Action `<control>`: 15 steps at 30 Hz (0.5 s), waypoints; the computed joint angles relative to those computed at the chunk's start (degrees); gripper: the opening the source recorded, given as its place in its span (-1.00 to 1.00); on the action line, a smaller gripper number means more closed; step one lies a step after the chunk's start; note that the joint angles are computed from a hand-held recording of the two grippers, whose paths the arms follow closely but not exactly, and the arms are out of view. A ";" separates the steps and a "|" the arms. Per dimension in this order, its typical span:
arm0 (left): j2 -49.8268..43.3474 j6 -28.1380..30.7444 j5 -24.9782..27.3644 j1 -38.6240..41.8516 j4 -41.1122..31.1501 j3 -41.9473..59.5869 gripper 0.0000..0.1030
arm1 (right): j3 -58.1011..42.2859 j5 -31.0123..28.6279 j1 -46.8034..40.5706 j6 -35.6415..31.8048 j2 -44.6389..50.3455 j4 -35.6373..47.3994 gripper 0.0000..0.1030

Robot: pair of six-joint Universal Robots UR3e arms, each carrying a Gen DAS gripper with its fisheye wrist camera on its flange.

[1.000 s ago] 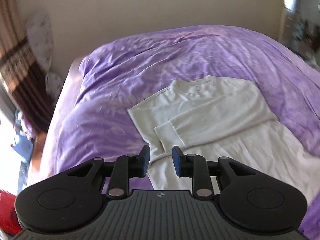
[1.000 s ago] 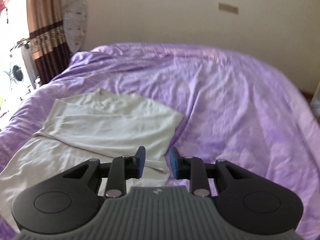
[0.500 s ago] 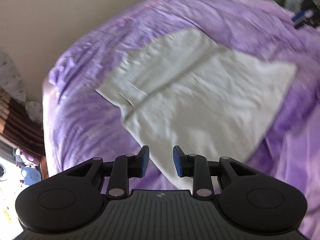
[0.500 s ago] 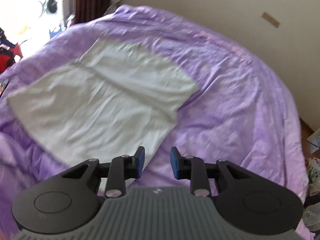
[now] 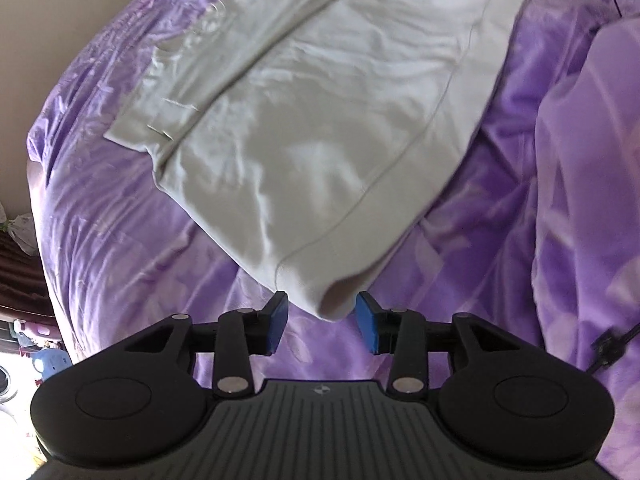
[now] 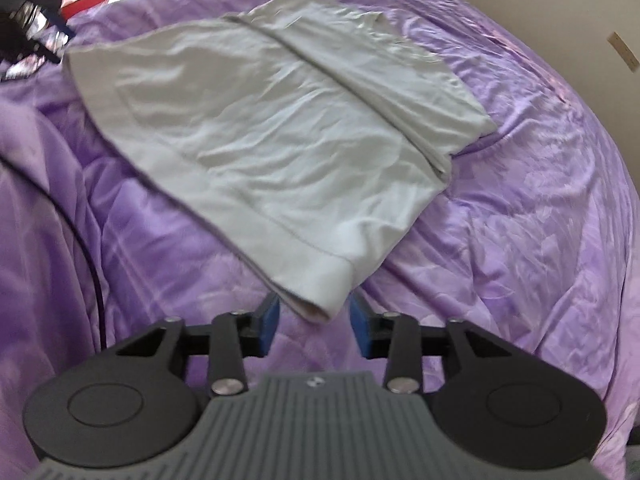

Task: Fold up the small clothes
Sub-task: 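Move both grippers to the sweatshirt hem and close on it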

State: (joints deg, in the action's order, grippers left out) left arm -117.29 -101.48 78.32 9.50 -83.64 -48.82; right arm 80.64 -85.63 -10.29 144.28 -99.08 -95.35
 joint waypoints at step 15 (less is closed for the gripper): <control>3.33 -2.11 -3.05 0.61 13.08 -12.07 0.02 | 3.73 -9.10 6.32 -0.29 5.07 -9.99 -0.70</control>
